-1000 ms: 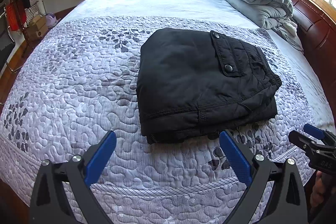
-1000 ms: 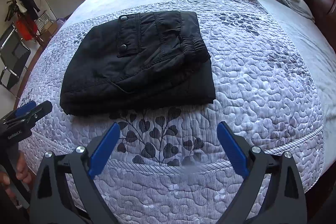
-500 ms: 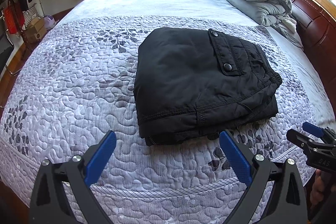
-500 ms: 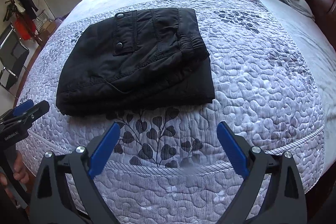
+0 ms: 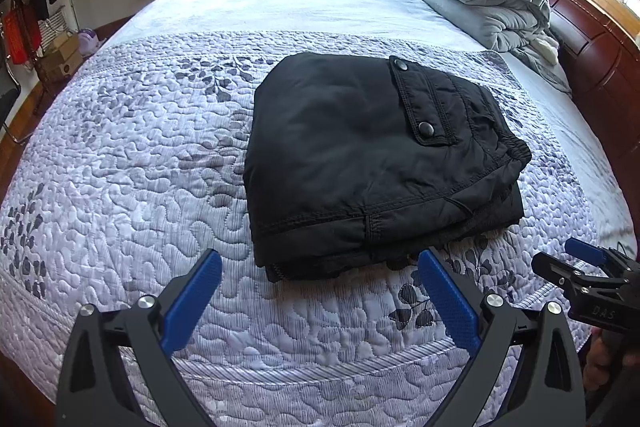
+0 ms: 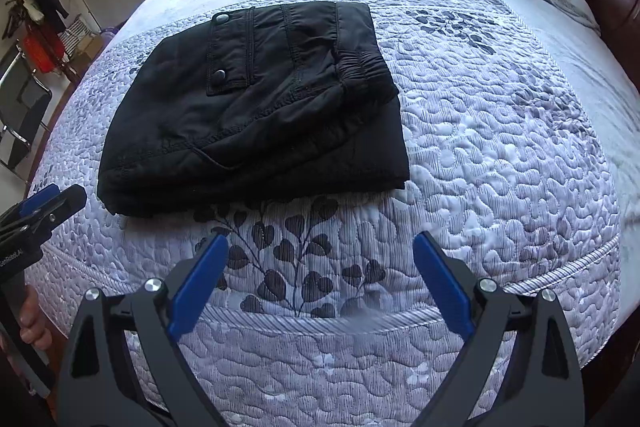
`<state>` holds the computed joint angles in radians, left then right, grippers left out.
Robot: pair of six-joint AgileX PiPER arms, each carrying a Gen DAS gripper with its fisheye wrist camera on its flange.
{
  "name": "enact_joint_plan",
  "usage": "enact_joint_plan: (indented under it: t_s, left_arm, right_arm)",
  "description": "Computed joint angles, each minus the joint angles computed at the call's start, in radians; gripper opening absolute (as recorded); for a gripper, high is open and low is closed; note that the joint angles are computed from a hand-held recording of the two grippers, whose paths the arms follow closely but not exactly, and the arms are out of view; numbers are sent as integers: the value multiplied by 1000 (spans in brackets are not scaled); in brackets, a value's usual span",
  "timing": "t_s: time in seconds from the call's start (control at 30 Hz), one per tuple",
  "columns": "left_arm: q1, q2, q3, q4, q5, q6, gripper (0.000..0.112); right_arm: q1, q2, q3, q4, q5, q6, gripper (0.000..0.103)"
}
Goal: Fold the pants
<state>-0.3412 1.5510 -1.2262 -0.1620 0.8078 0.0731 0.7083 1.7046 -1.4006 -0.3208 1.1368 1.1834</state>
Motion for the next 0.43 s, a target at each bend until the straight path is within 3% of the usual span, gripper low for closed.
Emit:
enact_joint_plan:
  t_s: [0.27, 0.43]
  left_arm:
    - [2, 20, -26, -3, 29, -7, 99]
    - [29, 16, -28, -76, 48, 39, 99]
  right_arm:
    - [-4, -1, 11, 6, -6, 2, 93]
    - [-7, -12, 21, 7, -9, 13, 93]
